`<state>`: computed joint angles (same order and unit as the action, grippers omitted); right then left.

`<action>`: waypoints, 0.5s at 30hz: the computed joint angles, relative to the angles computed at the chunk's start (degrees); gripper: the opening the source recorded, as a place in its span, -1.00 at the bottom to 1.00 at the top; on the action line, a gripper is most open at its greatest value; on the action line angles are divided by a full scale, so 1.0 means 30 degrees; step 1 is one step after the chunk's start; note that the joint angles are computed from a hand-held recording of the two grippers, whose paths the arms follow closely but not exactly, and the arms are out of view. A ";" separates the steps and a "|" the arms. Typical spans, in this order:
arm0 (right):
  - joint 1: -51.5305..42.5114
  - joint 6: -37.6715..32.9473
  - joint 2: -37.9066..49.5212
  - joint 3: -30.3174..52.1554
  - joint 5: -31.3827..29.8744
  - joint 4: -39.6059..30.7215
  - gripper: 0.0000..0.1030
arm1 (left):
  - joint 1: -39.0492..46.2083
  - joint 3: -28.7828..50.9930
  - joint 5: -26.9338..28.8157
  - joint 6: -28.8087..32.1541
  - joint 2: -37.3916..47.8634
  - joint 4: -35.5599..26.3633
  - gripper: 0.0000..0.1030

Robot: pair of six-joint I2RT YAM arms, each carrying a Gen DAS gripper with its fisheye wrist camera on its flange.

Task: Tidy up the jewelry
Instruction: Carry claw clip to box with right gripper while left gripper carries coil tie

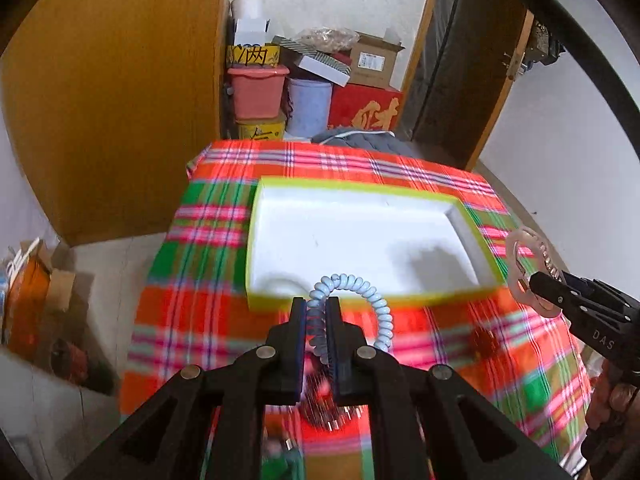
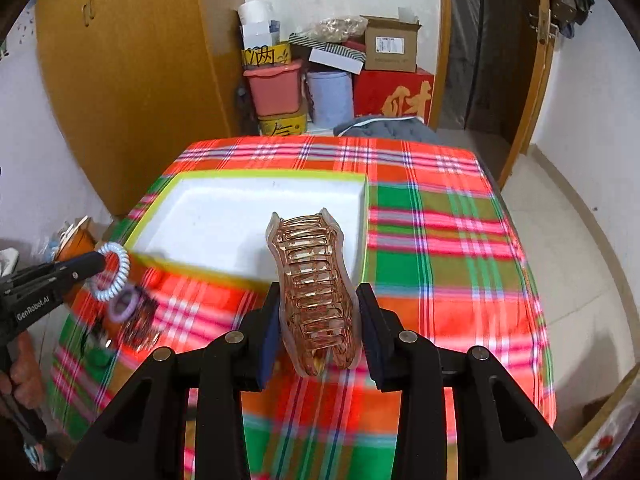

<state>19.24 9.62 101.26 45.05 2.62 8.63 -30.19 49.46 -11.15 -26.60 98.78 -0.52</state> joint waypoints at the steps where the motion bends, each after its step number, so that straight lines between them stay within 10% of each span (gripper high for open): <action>1: -0.0117 -0.0067 0.0652 0.0700 -0.0039 -0.0072 -0.28 | 0.0265 0.0396 0.0134 0.0244 0.0361 0.0036 -0.82; 15: -0.0389 -0.0385 0.5825 0.5682 -0.0295 -0.0900 -0.28 | 0.2502 0.4305 0.1177 0.1486 0.5376 0.0223 -0.82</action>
<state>18.07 8.46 118.73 62.09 1.73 5.93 -22.69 62.38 -7.62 -22.14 114.91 0.15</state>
